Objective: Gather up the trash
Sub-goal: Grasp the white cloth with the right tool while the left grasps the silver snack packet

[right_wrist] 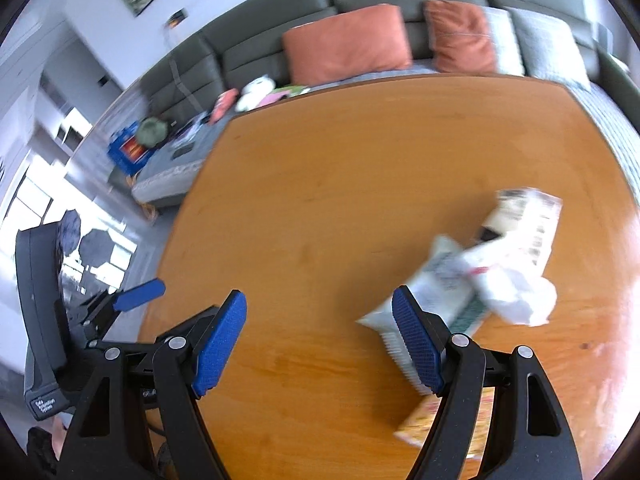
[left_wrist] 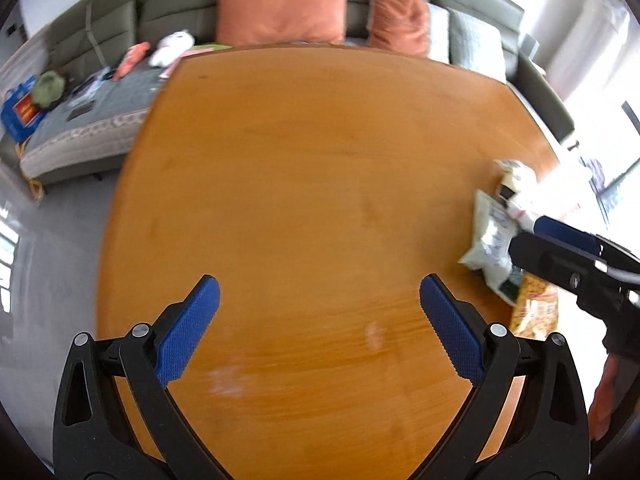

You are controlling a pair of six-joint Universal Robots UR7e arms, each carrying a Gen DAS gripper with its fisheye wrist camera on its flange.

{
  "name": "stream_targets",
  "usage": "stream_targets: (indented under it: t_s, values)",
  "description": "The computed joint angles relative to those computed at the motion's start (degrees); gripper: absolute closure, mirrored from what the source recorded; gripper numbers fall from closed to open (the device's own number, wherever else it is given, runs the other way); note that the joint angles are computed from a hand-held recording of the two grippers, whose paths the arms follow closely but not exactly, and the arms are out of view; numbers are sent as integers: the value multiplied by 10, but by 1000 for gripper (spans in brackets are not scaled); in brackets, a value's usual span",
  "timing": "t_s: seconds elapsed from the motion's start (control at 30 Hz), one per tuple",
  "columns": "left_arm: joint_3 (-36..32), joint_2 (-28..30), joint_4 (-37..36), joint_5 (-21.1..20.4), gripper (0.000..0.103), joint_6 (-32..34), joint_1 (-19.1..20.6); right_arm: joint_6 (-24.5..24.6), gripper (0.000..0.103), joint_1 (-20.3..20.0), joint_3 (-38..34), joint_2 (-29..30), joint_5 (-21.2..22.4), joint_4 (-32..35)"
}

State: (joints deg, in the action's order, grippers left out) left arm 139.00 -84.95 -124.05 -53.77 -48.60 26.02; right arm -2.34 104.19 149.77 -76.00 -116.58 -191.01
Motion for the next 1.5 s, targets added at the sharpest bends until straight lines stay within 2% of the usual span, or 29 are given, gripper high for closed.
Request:
stream_targets:
  t_s: [0.13, 0.23, 0.33, 0.53, 0.6, 0.63, 0.67, 0.7, 0.73, 0.83, 0.9, 1.1, 1.23, 1.3, 1.33, 1.37, 1.43, 1.47, 1.5]
  values:
    - [-26, 69, -46, -27, 6, 34, 8, -7, 27, -39, 0, -34, -22, 2]
    - [-42, 111, -68, -44, 6, 52, 9, 5, 27, -76, -8, -57, -43, 26]
    - [-60, 149, -87, -54, 6, 71, 12, -9, 27, -126, 3, -87, -25, 36]
    - [-95, 211, -106, -69, 6, 111, 13, -11, 27, -164, -4, -78, -28, 54]
    - [-104, 228, -108, -72, 6, 121, 10, -9, 28, -183, -5, -81, -15, 69]
    - [-107, 233, -109, -74, 6, 126, 12, -8, 41, -189, -7, -80, -13, 79]
    - [-109, 239, -112, -77, 6, 130, 12, -12, 48, -200, -6, -81, -7, 88]
    - [-113, 245, -112, -79, 6, 132, 12, -11, 66, -204, -5, -85, 3, 96]
    - [-116, 251, -113, -80, 6, 135, 12, -20, 73, -218, 3, -95, 25, 94]
    - [-125, 265, -115, -86, 6, 146, 12, -36, 80, -223, 17, -111, 28, 73]
    - [-132, 275, -115, -91, 6, 151, 13, -44, 80, -230, 27, -135, 39, 67]
    - [-167, 329, -116, -100, 6, 185, 18, -42, 80, -208, 32, -160, 11, 55]
    - [-175, 356, -127, -87, 6, 213, 11, -40, 80, -218, 29, -165, 24, 55]
    - [-181, 365, -125, -98, 7, 215, 19, -42, 80, -222, 34, -172, 28, 54]
    - [-183, 369, -125, -105, 9, 216, 24, -43, 80, -224, 35, -174, 29, 54]
    - [-183, 373, -121, -108, 16, 214, 28, -42, 80, -223, 37, -174, 28, 52]
    - [-169, 368, -145, -108, 24, 220, 32, -37, 80, -215, 34, -167, 23, 48]
    - [-163, 364, -155, -108, 33, 223, 32, -36, 80, -212, 35, -166, 22, 45]
    - [-158, 357, -162, -105, 38, 221, 31, -34, 80, -208, 36, -165, 21, 44]
